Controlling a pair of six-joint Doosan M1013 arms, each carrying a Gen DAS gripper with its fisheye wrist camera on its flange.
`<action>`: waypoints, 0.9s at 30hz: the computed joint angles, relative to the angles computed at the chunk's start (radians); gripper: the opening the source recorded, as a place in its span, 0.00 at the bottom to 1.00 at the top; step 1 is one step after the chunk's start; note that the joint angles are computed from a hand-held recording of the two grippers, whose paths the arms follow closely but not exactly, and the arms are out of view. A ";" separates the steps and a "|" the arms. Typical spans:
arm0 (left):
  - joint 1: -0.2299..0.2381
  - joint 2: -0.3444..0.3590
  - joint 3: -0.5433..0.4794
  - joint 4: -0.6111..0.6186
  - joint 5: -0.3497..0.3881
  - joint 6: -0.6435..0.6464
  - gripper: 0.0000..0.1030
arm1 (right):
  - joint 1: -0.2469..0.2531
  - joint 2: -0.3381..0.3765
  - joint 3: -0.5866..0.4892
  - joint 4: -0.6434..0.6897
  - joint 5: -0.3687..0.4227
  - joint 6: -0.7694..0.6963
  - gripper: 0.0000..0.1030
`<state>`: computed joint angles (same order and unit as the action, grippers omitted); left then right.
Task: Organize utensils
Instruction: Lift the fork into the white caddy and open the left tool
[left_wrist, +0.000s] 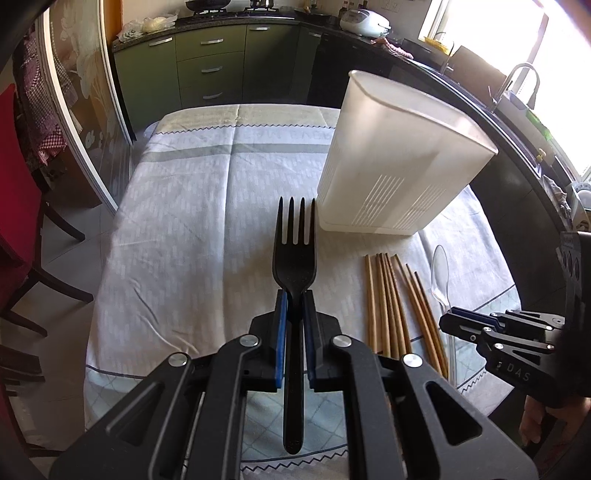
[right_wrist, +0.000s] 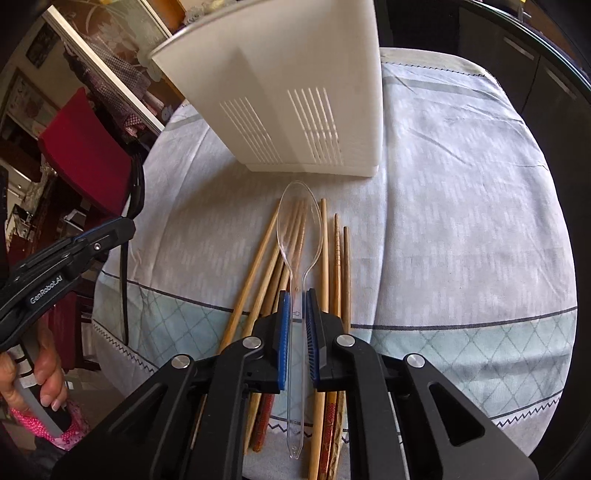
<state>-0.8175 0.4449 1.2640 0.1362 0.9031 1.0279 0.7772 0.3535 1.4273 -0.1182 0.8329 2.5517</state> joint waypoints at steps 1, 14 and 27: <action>0.000 0.000 -0.009 -0.005 -0.008 0.005 0.08 | 0.000 -0.020 0.024 -0.010 -0.043 0.013 0.09; -0.045 0.035 -0.172 0.363 -0.311 -0.220 0.08 | 0.021 -0.191 0.222 -0.371 -0.303 0.326 0.09; -0.041 0.161 -0.274 0.565 -0.352 -0.374 0.08 | 0.001 -0.232 0.263 -0.429 -0.345 0.389 0.10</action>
